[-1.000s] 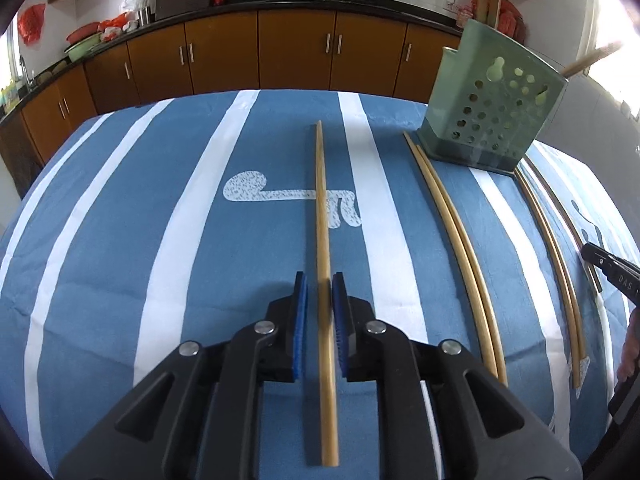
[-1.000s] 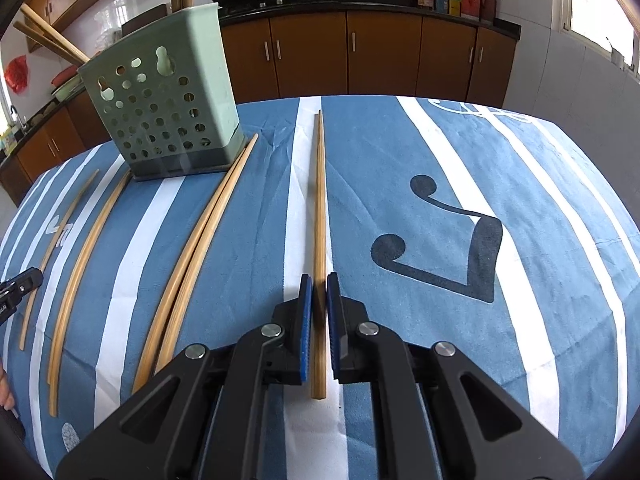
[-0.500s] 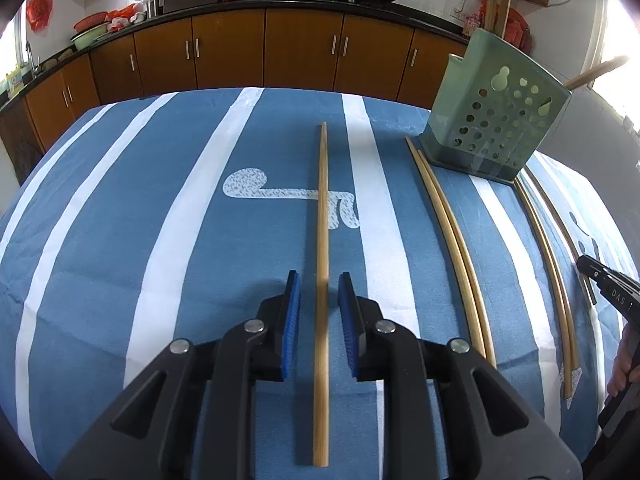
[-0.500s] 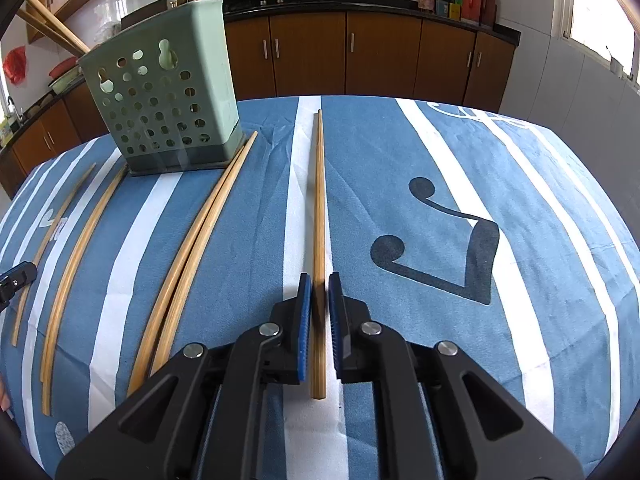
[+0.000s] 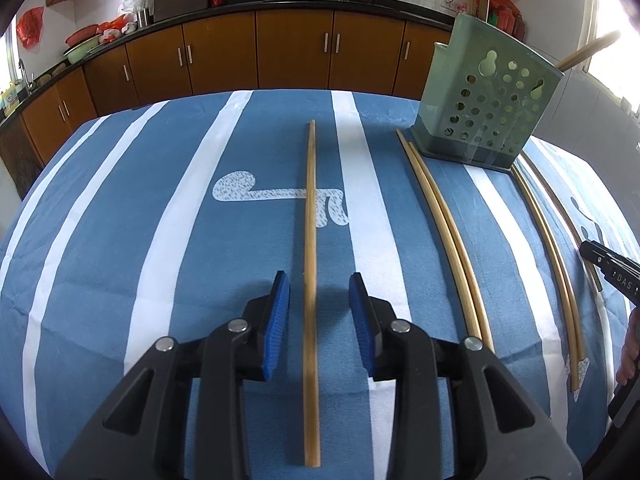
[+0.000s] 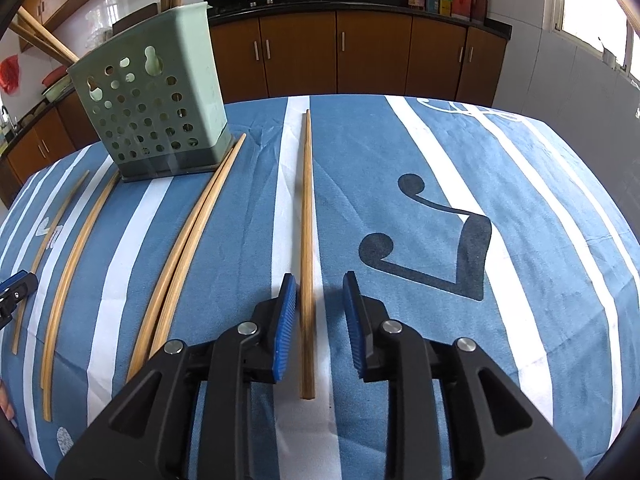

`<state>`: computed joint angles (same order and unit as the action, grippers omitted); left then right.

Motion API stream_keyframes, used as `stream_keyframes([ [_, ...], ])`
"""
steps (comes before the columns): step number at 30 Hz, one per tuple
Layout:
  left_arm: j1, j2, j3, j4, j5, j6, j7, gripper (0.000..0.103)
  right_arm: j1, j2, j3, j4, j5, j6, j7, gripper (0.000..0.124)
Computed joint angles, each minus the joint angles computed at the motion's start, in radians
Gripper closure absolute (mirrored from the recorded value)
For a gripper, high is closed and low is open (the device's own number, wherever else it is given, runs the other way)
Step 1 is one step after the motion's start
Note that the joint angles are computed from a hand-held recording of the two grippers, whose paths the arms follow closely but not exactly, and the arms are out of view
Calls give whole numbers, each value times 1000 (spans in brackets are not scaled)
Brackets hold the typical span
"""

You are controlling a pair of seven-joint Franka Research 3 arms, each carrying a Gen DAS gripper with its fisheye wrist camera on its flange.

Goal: Organize utensils
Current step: 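Lift the held chopsticks upright with both grippers toward the green holder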

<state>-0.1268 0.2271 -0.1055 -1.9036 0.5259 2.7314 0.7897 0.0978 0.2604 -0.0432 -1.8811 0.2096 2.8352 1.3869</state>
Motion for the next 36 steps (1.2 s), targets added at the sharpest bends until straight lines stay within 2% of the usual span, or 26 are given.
stream_keyframes([
  [8, -6, -39, 0, -48, 26, -2, -31, 72, -11, -29, 21, -38, 37, 6, -45, 102],
  [10, -2, -55, -3, -71, 25, 10, -41, 77, -16, -39, 28, -50, 59, 7, -67, 107],
  [12, -2, -67, -5, -85, 32, 8, -53, 89, -15, -38, 25, -49, 68, 6, -68, 116],
  [14, 1, -75, -9, -94, 32, 6, -50, 95, -22, -37, 32, -46, 94, 2, -86, 116],
  [17, 7, -89, -21, -108, 12, -2, -15, 95, -11, -45, 20, -58, 78, 9, -78, 116],
  [21, 11, -125, -23, -136, 4, 24, -12, 95, -29, -85, 45, -100, 148, 54, -141, 116],
  [25, 16, -168, -19, -155, 59, 75, -73, 95, -40, -128, 62, -125, 242, 120, -214, 116],
  [30, 36, -226, -16, -164, 222, 156, -256, 95, -48, -165, 84, -130, 388, 191, -335, 116],
  [36, 82, -265, -31, -141, 382, 217, -466, 96, -52, -199, 114, -87, 754, 241, -646, 116],
])
